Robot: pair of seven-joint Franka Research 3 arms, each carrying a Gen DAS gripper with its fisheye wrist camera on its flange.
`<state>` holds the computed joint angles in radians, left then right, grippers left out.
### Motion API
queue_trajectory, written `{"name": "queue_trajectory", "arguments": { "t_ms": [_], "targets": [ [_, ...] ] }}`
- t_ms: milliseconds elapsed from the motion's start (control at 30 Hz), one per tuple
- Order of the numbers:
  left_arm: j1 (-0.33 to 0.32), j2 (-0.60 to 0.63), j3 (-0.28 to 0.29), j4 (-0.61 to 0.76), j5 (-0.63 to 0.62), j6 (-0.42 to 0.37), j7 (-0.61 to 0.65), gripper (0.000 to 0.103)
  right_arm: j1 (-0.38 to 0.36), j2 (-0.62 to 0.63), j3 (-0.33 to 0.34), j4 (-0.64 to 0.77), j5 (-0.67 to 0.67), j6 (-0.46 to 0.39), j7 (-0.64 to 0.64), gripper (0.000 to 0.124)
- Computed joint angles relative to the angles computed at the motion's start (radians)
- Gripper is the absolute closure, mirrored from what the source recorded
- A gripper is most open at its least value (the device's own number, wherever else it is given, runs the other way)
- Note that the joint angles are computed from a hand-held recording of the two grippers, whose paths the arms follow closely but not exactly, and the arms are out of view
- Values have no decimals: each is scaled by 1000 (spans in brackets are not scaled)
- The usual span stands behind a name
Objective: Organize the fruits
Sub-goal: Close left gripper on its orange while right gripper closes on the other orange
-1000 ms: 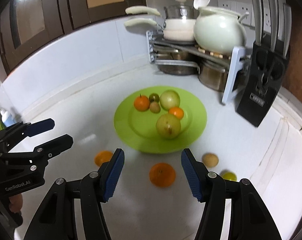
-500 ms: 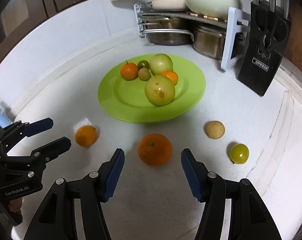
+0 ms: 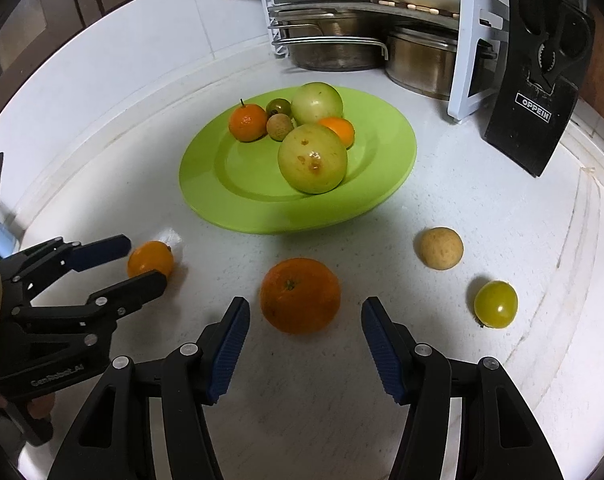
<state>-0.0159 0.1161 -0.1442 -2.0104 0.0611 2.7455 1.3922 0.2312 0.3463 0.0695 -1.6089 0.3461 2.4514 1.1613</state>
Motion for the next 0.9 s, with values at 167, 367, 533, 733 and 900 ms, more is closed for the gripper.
{"name": "queue_trajectory", "arguments": {
  "t_ms": [167,367,533,733,900],
  "targets": [
    [6,17,-7,16,-34,-5,21,65,1,22,0,28,-4,-16,-2,73],
    [8,24,-9,20,-52,-10,25,70,1,24,4,28,1,-14,-22,79],
    [7,18,-9,14,-53,-7,21,70,0,21,3,26,4,-15,-27,80],
    [1,-7,-7,-9,-48,10,-2,70,-5,3,7,9,20,-3,-38,80],
    [-6,-40,-4,-38,-43,28,-24,70,-9,-24,9,-12,39,13,-59,80]
  ]
}}
